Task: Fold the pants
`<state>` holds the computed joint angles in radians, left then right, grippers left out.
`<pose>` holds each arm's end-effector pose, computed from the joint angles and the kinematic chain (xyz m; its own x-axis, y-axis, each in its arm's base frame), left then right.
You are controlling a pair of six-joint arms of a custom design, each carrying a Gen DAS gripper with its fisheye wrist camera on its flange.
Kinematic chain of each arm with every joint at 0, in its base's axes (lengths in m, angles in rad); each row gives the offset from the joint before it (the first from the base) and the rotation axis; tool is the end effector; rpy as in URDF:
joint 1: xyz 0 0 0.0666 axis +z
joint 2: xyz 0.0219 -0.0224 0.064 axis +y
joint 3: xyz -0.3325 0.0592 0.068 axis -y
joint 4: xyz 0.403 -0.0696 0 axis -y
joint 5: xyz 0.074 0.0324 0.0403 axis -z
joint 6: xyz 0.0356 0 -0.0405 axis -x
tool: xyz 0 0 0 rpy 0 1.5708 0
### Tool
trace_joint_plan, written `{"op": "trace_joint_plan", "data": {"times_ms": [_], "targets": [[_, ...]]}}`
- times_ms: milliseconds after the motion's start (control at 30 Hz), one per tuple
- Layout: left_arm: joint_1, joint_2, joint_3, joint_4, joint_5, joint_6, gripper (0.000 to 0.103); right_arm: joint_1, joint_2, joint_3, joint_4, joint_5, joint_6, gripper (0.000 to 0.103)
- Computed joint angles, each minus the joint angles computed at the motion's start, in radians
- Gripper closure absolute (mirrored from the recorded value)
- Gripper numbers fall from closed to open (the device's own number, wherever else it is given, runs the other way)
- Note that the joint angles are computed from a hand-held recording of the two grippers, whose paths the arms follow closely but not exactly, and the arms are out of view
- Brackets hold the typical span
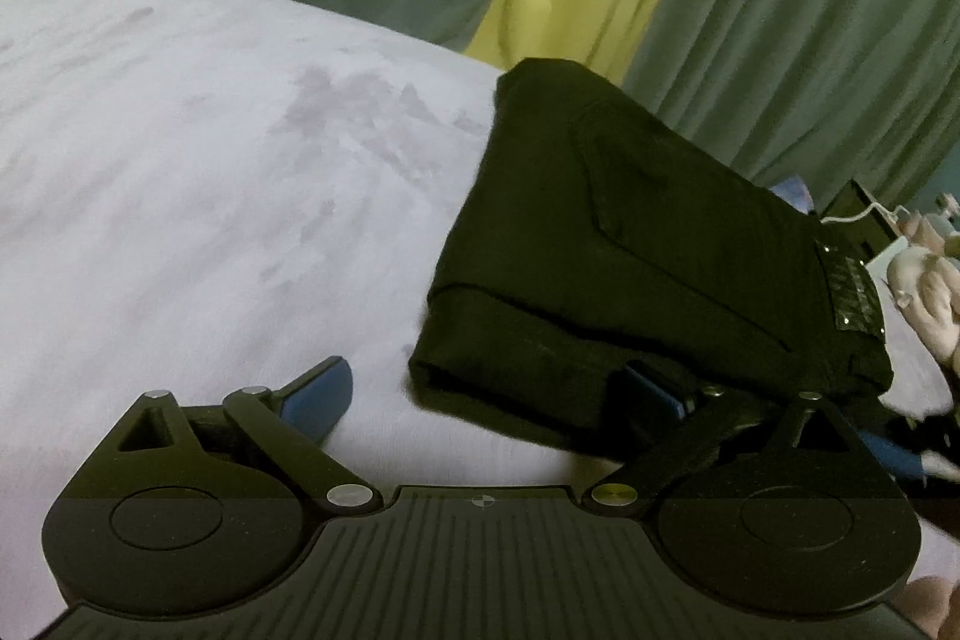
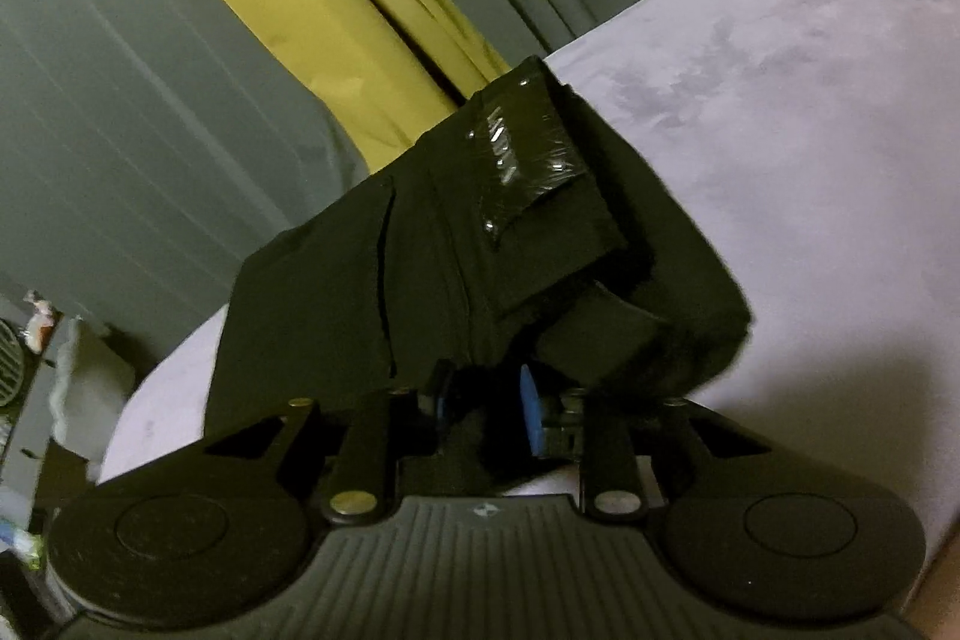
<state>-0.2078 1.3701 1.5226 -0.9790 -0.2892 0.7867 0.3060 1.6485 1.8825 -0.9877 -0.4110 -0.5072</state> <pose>0.4851 -0.0923 0.4515 -0.5144 -0.5851 -0.6269 -0.5035 0.7979 -0.3315 0.5538 0.1895 0.4771 -0.8395 0.2018 -0.5046 -0.1672 0.7875 0.5932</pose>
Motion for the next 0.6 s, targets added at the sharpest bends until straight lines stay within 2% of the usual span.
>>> {"op": "trace_joint_plan", "data": {"times_ms": [33, 67, 100, 133, 167, 233, 300, 367, 467, 533, 567, 600], "targets": [[0.000, -0.004, -0.003, 0.001, -0.001, 0.013, 0.003, -0.008, -0.013, -0.014, -0.005, -0.017, 0.001, 0.072], [0.001, -0.010, -0.007, 0.004, 0.002, 0.030, 0.003, -0.014, -0.035, -0.032, -0.023, -0.010, -0.001, 0.054], [0.004, -0.011, -0.009, 0.007, 0.007, 0.043, 0.003, -0.020, -0.043, -0.041, -0.037, 0.011, -0.005, 0.031], [0.005, -0.017, -0.014, 0.011, 0.008, 0.060, 0.003, -0.029, -0.056, -0.065, -0.023, 0.013, -0.022, 0.029], [0.007, -0.020, -0.018, 0.014, 0.010, 0.074, 0.003, -0.040, -0.062, -0.082, -0.009, 0.001, -0.054, 0.029], [0.008, -0.026, -0.025, 0.021, 0.012, 0.097, 0.003, -0.067, -0.065, -0.111, 0.035, -0.076, -0.173, 0.029], [0.007, -0.027, -0.028, 0.027, 0.007, 0.109, 0.003, -0.092, -0.073, -0.166, 0.134, -0.159, -0.323, 0.029], [0.006, -0.026, -0.029, 0.029, 0.002, 0.121, 0.003, -0.100, -0.057, -0.172, 0.156, -0.176, -0.390, 0.030], [0.002, -0.022, -0.031, 0.037, -0.018, 0.124, 0.003, -0.103, -0.028, -0.154, 0.173, -0.180, -0.390, 0.036], [-0.001, -0.012, -0.023, 0.032, -0.025, 0.106, 0.003, -0.096, 0.004, -0.104, 0.136, -0.157, -0.329, 0.044], [-0.004, -0.008, -0.020, 0.030, -0.032, 0.094, 0.003, -0.091, 0.017, -0.083, 0.115, -0.140, -0.298, 0.051], [-0.007, -0.007, -0.020, 0.037, -0.041, 0.083, 0.003, -0.089, 0.018, -0.087, 0.123, -0.129, -0.278, 0.056]]}}
